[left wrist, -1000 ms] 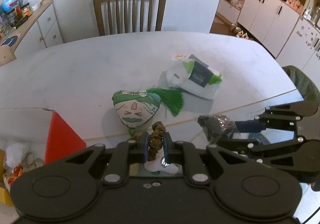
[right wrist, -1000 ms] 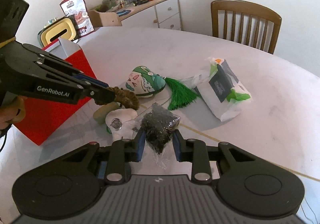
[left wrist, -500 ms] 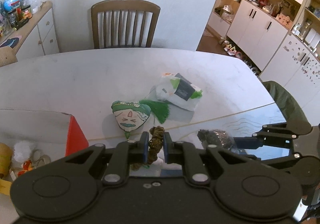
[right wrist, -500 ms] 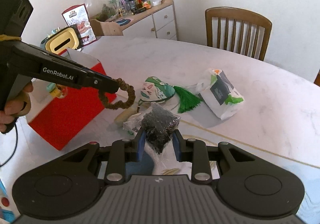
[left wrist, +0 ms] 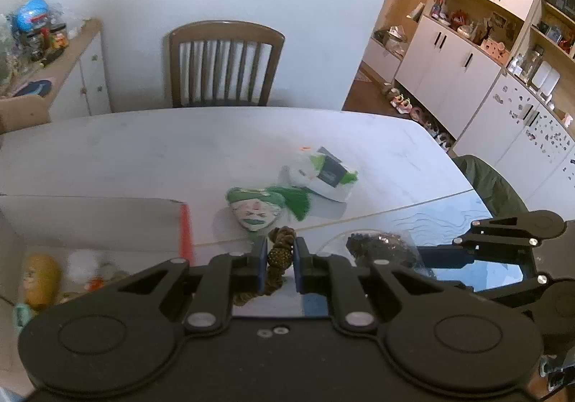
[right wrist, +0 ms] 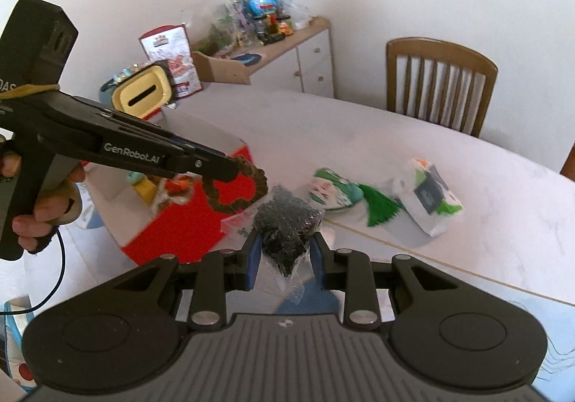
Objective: Organize objects
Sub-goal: 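Carry the beaded strap with the left tool while the right tool carries the black mesh bag into the box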
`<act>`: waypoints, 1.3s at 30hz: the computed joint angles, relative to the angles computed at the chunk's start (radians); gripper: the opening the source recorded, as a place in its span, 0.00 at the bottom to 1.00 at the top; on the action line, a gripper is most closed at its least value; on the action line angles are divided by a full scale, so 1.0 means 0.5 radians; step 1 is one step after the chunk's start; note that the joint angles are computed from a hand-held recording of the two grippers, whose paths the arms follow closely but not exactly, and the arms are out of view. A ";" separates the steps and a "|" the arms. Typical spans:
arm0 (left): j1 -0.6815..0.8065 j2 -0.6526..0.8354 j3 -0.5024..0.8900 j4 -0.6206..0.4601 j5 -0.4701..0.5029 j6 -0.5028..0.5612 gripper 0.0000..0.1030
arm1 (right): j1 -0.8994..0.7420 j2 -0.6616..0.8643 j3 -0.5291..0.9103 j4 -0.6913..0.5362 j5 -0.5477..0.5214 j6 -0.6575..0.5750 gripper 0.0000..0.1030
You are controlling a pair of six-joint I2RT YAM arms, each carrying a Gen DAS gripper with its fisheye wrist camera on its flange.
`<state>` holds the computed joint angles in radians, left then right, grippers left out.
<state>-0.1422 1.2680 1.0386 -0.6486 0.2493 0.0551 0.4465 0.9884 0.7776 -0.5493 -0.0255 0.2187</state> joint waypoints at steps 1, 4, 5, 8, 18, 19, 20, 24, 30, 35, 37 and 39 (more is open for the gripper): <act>0.057 -0.024 0.007 -0.034 0.032 0.045 0.12 | 0.070 0.027 0.035 -0.008 0.046 0.038 0.28; 0.214 -0.064 0.025 -0.115 0.114 0.169 0.12 | 0.255 0.120 0.138 -0.022 0.168 0.131 0.28; 0.268 -0.072 0.032 -0.139 0.139 0.212 0.12 | 0.307 0.158 0.175 -0.029 0.200 0.161 0.28; 0.434 -0.076 0.062 -0.215 0.220 0.345 0.12 | 0.464 0.302 0.303 -0.041 0.288 0.250 0.28; 0.945 0.051 0.184 -0.391 0.445 0.786 0.12 | 0.800 0.817 0.747 -0.087 0.480 0.449 0.28; 0.987 0.076 0.202 -0.406 0.458 0.824 0.12 | 0.828 0.871 0.798 -0.096 0.497 0.460 0.28; 1.023 0.100 0.217 -0.416 0.469 0.859 0.12 | 0.852 0.917 0.841 -0.105 0.515 0.469 0.28; 1.168 0.193 0.282 -0.452 0.520 0.991 0.12 | 0.920 1.121 1.036 -0.153 0.565 0.526 0.28; 1.313 0.362 0.383 -0.443 0.536 1.108 0.12 | 0.970 1.394 1.298 -0.220 0.591 0.550 0.28; 1.360 0.536 0.454 -0.394 0.467 1.147 0.12 | 0.961 1.632 1.508 -0.282 0.619 0.543 0.28; 1.365 0.605 0.477 -0.366 0.430 1.148 0.12 | 0.949 1.741 1.610 -0.325 0.638 0.520 0.28; 1.380 0.674 0.505 -0.361 0.418 1.157 0.12 | 0.927 1.839 1.702 -0.357 0.641 0.512 0.28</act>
<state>0.5479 1.6048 1.2912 -0.8289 0.4582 0.6337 0.9098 1.9082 1.6286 -0.7277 0.2952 0.4750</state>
